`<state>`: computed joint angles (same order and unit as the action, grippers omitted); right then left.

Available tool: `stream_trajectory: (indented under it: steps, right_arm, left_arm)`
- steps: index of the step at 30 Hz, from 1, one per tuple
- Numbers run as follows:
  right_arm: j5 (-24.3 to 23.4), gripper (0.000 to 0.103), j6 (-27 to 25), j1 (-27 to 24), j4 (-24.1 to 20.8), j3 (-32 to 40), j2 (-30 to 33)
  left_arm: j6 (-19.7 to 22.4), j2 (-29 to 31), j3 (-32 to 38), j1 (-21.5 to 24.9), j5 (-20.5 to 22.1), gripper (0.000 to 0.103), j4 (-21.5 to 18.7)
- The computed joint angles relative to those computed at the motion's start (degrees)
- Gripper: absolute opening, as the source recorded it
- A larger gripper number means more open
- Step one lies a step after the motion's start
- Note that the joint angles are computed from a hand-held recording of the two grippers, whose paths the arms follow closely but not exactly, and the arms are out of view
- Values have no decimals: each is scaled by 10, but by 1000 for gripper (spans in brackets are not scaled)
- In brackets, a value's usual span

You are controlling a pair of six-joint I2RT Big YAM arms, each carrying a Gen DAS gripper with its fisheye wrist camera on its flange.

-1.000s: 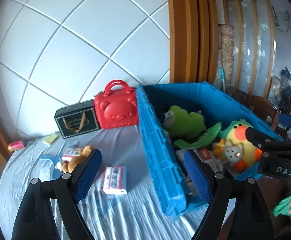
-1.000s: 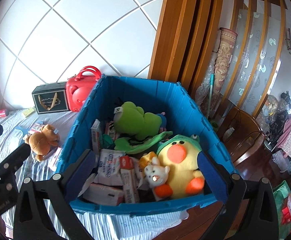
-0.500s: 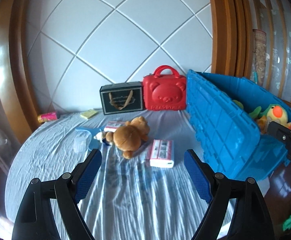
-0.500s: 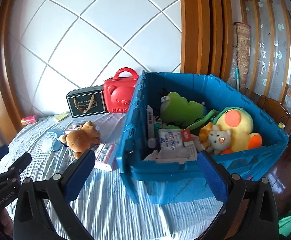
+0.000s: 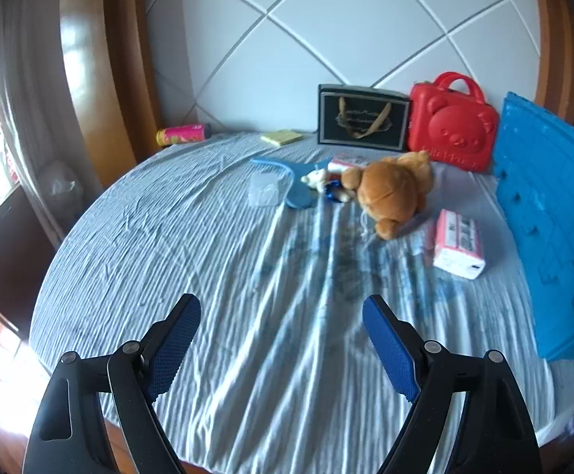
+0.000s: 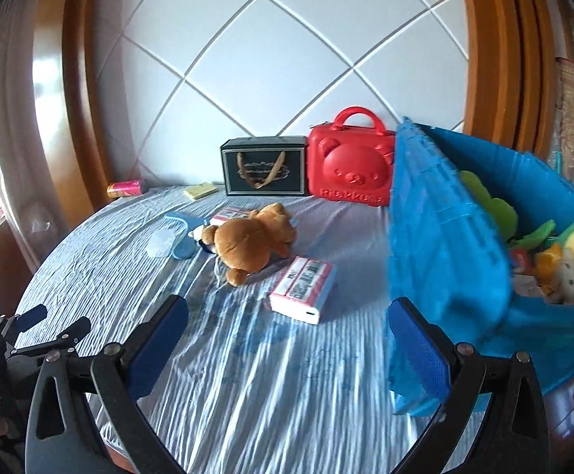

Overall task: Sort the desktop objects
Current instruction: 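Withdraw both open tools from the crate back toward the table, then grasp the clear floss box with the left tool while the right tool grasps the tissue pack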

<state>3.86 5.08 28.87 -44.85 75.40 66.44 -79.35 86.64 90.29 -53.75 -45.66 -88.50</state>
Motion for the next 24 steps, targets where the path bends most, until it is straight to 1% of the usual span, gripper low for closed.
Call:
stream_trajectory:
  steps: [3, 6, 10, 12, 16, 19, 22, 24]
  right_arm:
    - [-38, 103, -7, 5, 10, 11, 51]
    - [-66, 103, -14, 3, 0, 35, 116]
    - [-95, 103, -18, -11, -14, 66, 183]
    - [-97, 103, -10, -20, -13, 81, 212]
    - [-109, 103, 2, -36, -49, 121, 262]
    - [-101, 103, 1, -41, -63, 144, 285]
    - [-94, 103, 14, -45, -74, 168, 303]
    - [-79, 103, 19, -46, -78, 180, 310]
  left_arm:
    - [4, -2, -17, 27, 25, 85, 8]
    - [25, 6, -19, 52, 38, 85, 25]
    - [56, 30, -10, 85, 67, 85, 42]
    - [68, 41, -8, 95, 78, 85, 49]
    - [91, 55, -5, 118, 101, 85, 79]
    - [130, 71, 13, 134, 113, 85, 108]
    - [187, 96, 45, 148, 116, 85, 131]
    - [234, 110, 64, 158, 128, 85, 159]
